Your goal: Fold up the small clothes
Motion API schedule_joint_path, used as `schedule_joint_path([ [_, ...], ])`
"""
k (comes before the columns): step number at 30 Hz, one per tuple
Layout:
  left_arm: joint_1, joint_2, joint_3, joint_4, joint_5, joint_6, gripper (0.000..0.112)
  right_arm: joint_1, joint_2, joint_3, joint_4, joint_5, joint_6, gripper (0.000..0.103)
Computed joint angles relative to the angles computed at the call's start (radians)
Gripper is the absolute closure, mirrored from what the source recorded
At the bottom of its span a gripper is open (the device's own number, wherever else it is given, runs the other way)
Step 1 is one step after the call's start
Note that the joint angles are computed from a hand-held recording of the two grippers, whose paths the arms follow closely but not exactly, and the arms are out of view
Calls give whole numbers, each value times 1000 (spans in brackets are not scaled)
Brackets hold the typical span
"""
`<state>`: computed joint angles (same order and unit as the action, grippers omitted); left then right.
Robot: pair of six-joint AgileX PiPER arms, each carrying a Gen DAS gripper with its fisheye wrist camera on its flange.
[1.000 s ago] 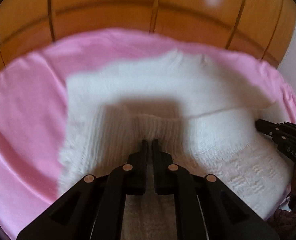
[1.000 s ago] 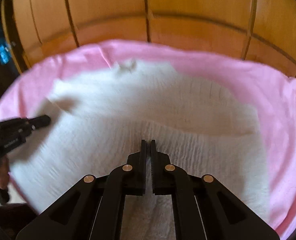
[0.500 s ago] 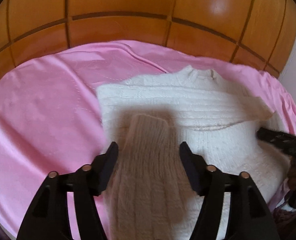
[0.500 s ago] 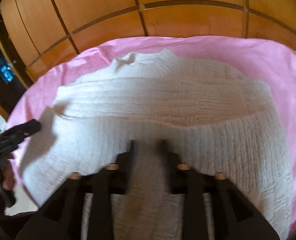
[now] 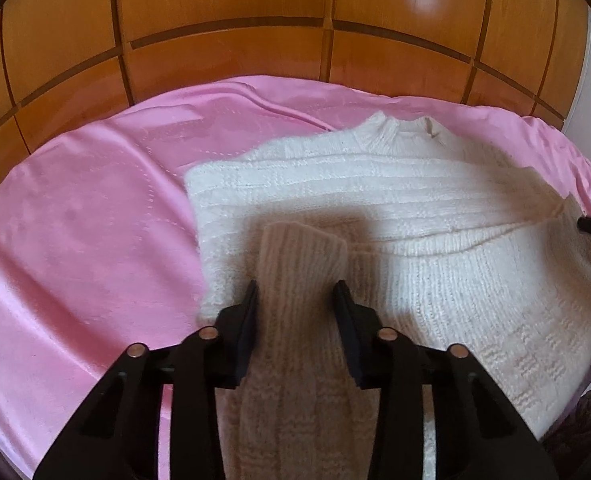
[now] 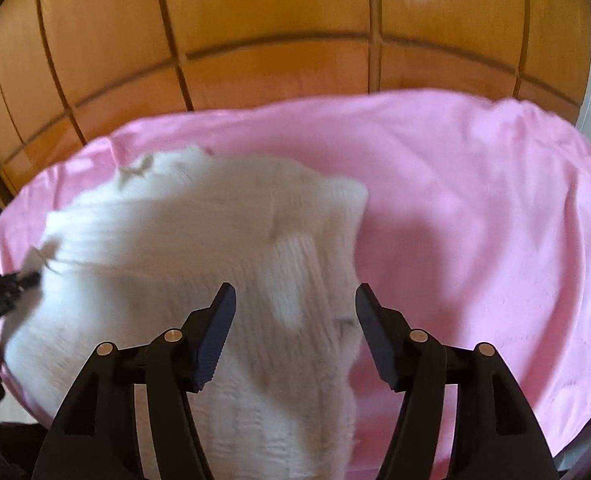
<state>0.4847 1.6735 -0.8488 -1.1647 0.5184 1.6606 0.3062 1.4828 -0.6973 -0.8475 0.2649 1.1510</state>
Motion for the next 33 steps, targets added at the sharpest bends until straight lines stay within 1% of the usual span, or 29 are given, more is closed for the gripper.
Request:
schedule_joint_path([
  [1,7,0,0,-16,6,15,86,5,11,1,-1,4,8,62],
  [2,17,-5,3,-26,20,31,97,6,13,5,-10,2,22,80],
  [3,24,-11,6,-27,28,43,105,10,0,16,-22,1,43,96],
  [5,45,-18,6,-36,64,65,106,13,-43,42,-33,-2,55,96],
  [7,81,-35,6,-34,115,67,106,38,-90,42,-19,31,39,97],
  [9,116,-42,-14,-6,174,29,106,48,-145,32,25,46,-14,97],
  [11,154,-40,-64,44,248,-50,107,53,-173,5,50,58,-45,97],
  [14,175,-41,-126,76,311,-125,107,29,-171,-50,116,45,-116,98],
  [16,177,-14,-213,97,360,-212,107,8,-130,-115,146,41,-163,98],
  [17,171,0,-246,105,368,-243,107,-4,-97,-155,143,36,-175,98],
  [18,160,15,-285,115,369,-283,107,-17,-67,-190,157,34,-197,98],
  [20,104,64,-379,145,328,-370,107,-57,5,-267,240,26,-285,98],
  [22,44,124,-472,197,289,-464,107,-96,124,-391,288,46,-346,98],
  [23,13,154,-516,227,264,-512,107,-111,158,-428,329,53,-382,98],
  [24,-16,187,-563,262,241,-561,107,-133,230,-506,381,71,-424,98],
  [26,-84,283,-697,377,215,-712,107,-150,332,-614,401,111,-439,98],
  [27,-104,313,-736,415,209,-760,107,-156,373,-653,417,127,-448,98],
  [28,-137,362,-795,488,190,-838,107,-160,429,-707,416,155,-444,98],
  [30,-174,432,-871,581,177,-950,107,-159,517,-777,379,195,-411,98],
  [31,-199,476,-910,649,158,-1018,107,-156,556,-800,355,211,-390,98],
  [32,-213,509,-940,698,155,-1072,107,-156,599,-823,334,226,-369,98],
  [33,-218,530,-966,724,176,-1101,107,-159,620,-830,338,230,-368,98],
])
